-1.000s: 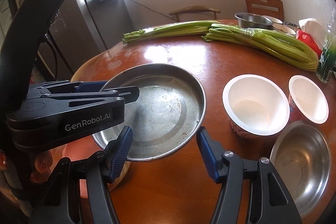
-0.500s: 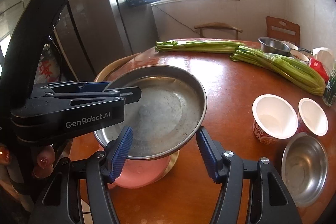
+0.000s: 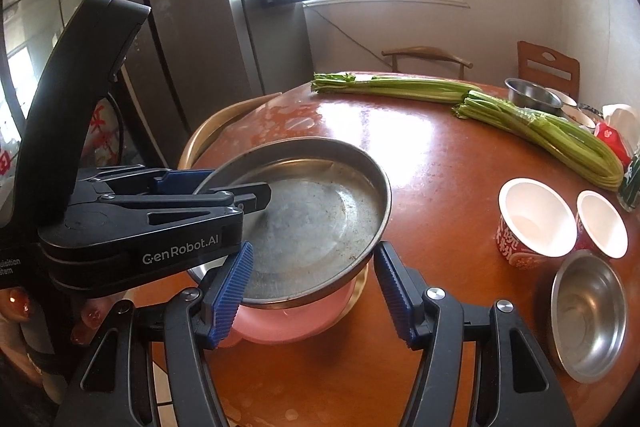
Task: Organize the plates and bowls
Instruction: 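Lift the silver tray with the left tool and carry it over the pink plate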
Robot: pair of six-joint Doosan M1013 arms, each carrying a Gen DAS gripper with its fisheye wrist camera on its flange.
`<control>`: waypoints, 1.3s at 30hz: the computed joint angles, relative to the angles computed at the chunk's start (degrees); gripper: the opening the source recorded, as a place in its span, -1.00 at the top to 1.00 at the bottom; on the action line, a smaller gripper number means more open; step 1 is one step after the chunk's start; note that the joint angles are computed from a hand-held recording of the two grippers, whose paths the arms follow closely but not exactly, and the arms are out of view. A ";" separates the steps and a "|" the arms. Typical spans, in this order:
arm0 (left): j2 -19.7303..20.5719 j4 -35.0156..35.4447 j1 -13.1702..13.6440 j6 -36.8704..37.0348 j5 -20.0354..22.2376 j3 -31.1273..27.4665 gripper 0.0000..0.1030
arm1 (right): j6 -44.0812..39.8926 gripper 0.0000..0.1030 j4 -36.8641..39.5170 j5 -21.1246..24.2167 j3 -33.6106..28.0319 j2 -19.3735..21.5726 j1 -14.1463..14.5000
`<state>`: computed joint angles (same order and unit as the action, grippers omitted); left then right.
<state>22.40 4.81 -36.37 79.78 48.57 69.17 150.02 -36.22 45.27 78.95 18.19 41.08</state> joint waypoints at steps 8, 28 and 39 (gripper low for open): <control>0.06 -0.95 0.50 0.25 -0.54 1.32 0.11 | -1.66 -0.26 1.11 0.72 -0.50 1.05 0.16; 1.95 -3.28 1.43 2.44 -0.18 1.53 0.11 | -4.62 -0.26 2.83 2.36 -1.45 3.32 -0.26; 2.04 -3.18 1.70 2.29 -1.00 2.15 0.11 | -5.53 -0.26 0.53 2.73 -1.56 4.01 0.21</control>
<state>24.44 1.63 -34.67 82.06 47.57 71.32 144.48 -35.69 48.01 77.39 22.21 41.29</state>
